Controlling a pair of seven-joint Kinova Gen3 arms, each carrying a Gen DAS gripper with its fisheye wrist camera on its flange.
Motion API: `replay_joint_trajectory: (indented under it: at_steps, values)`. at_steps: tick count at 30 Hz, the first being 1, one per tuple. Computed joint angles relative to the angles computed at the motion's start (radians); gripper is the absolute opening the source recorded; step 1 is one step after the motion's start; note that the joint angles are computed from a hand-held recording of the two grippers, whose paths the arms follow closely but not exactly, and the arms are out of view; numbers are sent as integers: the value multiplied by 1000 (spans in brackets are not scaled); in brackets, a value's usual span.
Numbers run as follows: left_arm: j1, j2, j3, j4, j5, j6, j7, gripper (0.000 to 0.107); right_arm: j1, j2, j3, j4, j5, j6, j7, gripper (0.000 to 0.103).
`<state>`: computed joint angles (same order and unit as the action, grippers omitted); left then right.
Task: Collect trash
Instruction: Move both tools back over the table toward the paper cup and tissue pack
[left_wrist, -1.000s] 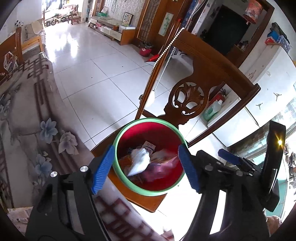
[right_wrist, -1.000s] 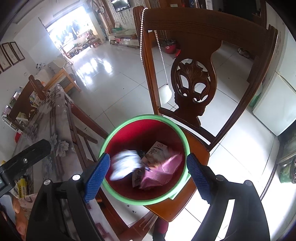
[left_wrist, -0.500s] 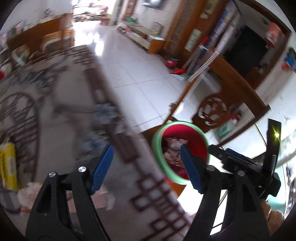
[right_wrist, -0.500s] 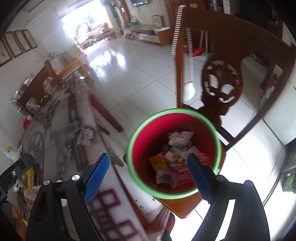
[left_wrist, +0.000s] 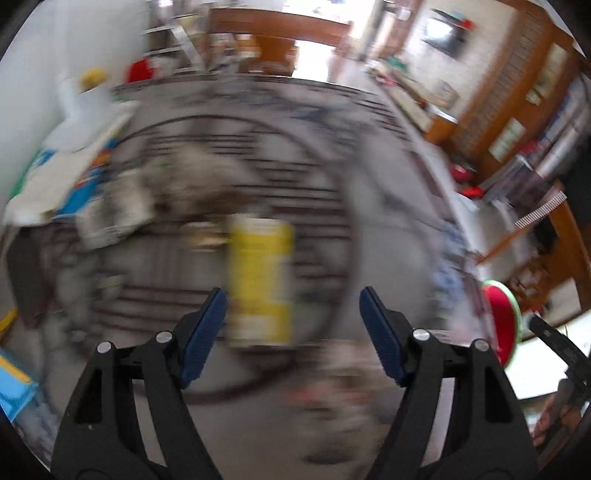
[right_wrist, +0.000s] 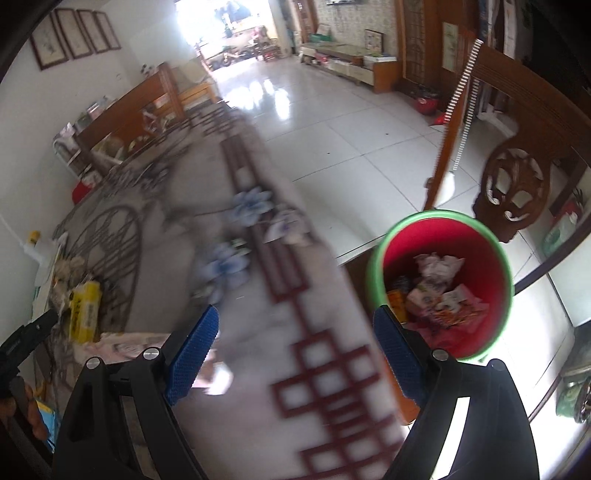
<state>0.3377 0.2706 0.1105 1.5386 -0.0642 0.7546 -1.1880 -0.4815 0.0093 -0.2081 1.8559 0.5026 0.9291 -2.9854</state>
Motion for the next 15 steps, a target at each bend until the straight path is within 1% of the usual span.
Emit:
replay_joint_trajectory:
  at_steps: [3, 7, 9, 11, 12, 15]
  values:
    - [-52, -10, -39, 16, -33, 1, -27, 72, -42, 59, -18, -60, 14, 16, -35, 82]
    - [-105, 30, -72, -34, -102, 20, -82, 73, -129, 136, -14, -150, 39, 48, -65, 83]
    - [-144, 72, -71, -86, -99, 46, -144, 76, -166, 157, -3, -177, 44, 60, -75, 83]
    - [-163, 126, -75, -153, -98, 96, -186, 77, -201, 175, 6, -199, 47, 74, -95, 83]
    - [-183, 160, -68, -194, -81, 129, -215, 77, -216, 182, 11, -207, 48, 81, -105, 83]
    - [-217, 230, -61, -270, -32, 181, -274, 77, -254, 196, 23, -233, 54, 113, -135, 82]
